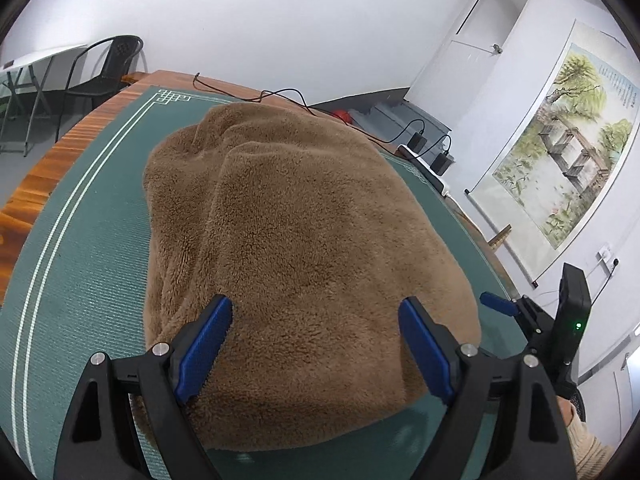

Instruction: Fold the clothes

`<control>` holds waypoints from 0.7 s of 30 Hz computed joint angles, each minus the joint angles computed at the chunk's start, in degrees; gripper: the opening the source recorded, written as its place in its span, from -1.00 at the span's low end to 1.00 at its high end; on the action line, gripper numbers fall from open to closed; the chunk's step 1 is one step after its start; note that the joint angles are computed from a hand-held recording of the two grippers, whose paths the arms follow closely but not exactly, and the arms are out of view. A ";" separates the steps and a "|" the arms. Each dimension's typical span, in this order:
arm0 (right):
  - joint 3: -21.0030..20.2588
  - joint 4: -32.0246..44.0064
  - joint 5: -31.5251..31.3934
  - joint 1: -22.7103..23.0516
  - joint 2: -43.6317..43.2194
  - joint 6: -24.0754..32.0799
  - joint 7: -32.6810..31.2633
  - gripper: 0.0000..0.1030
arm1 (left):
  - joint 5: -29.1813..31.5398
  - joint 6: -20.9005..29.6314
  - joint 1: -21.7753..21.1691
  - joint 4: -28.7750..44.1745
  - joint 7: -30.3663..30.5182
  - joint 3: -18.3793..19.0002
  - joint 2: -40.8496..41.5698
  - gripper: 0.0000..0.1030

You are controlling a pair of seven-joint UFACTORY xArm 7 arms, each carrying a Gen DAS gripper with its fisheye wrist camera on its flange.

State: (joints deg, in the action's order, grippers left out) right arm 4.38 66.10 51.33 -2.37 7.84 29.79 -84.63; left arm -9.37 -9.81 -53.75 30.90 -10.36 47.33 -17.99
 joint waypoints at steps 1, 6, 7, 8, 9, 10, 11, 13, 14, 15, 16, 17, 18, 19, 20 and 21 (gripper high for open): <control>-0.13 0.53 0.44 -0.50 -0.41 2.70 0.21 0.99 | -0.02 0.43 -0.34 -0.11 -0.05 0.40 -1.19 0.71; -1.88 2.18 9.28 -1.95 -4.49 13.59 -4.33 0.99 | -2.39 0.46 -3.37 -0.69 1.11 3.51 -6.63 0.71; -1.94 2.66 9.81 -1.27 -4.49 13.43 -4.51 0.99 | -2.86 0.31 -3.99 -0.62 1.18 4.15 -7.25 0.71; -1.94 3.16 10.33 -0.65 -4.47 13.27 -4.70 0.99 | -3.23 0.22 -4.30 -0.51 1.20 4.42 -7.39 0.71; -1.89 3.68 10.84 -0.08 -4.42 13.09 -4.88 0.99 | -3.48 0.20 -4.65 -0.36 1.27 4.80 -7.40 0.71; -1.79 4.22 11.34 0.45 -4.36 12.91 -5.07 0.99 | -3.66 0.32 -5.13 -0.19 1.40 5.28 -7.20 0.71; -1.60 4.84 10.85 1.11 -3.84 12.47 -4.66 0.99 | -3.86 0.47 -5.69 0.00 1.57 5.83 -6.93 0.71; -0.90 6.37 7.44 2.61 -1.71 11.10 -2.31 0.99 | -4.18 0.67 -7.24 0.29 2.19 7.35 -6.58 0.71; -0.56 7.21 5.19 3.19 -0.39 10.72 -0.85 0.99 | -4.26 0.69 -8.40 0.39 2.71 8.50 -6.55 0.71; -0.29 8.12 2.37 3.65 1.19 10.66 0.89 0.99 | -4.36 0.63 -8.78 0.33 3.18 8.91 -6.57 0.71; -0.03 8.99 -0.15 3.84 2.58 10.78 2.27 0.99 | -4.25 0.67 -9.26 0.26 3.86 9.49 -6.87 0.71; 0.19 9.76 -2.27 3.75 3.71 11.04 3.18 0.99 | -4.15 0.77 -9.77 0.19 4.64 10.12 -7.24 0.71; 0.47 10.47 -3.92 3.54 4.75 11.54 4.08 0.98 | -4.23 0.99 -10.14 0.17 5.28 10.58 -7.66 0.71; 0.78 11.38 -4.87 3.10 5.69 12.62 5.14 0.98 | -4.44 1.33 -10.91 0.25 5.97 11.50 -8.56 0.71; 1.05 12.63 -5.64 2.58 6.68 14.08 6.38 0.98 | -4.76 1.73 -11.70 0.36 6.75 12.42 -9.59 0.71; 1.37 13.52 -6.16 2.11 7.40 15.05 7.15 0.98 | -5.19 2.16 -12.37 0.47 7.60 13.21 -10.60 0.71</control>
State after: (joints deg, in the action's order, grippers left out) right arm 5.75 79.62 45.17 -0.26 15.24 44.84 -77.48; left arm -14.56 -7.65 -66.12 31.37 -2.76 60.55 -28.59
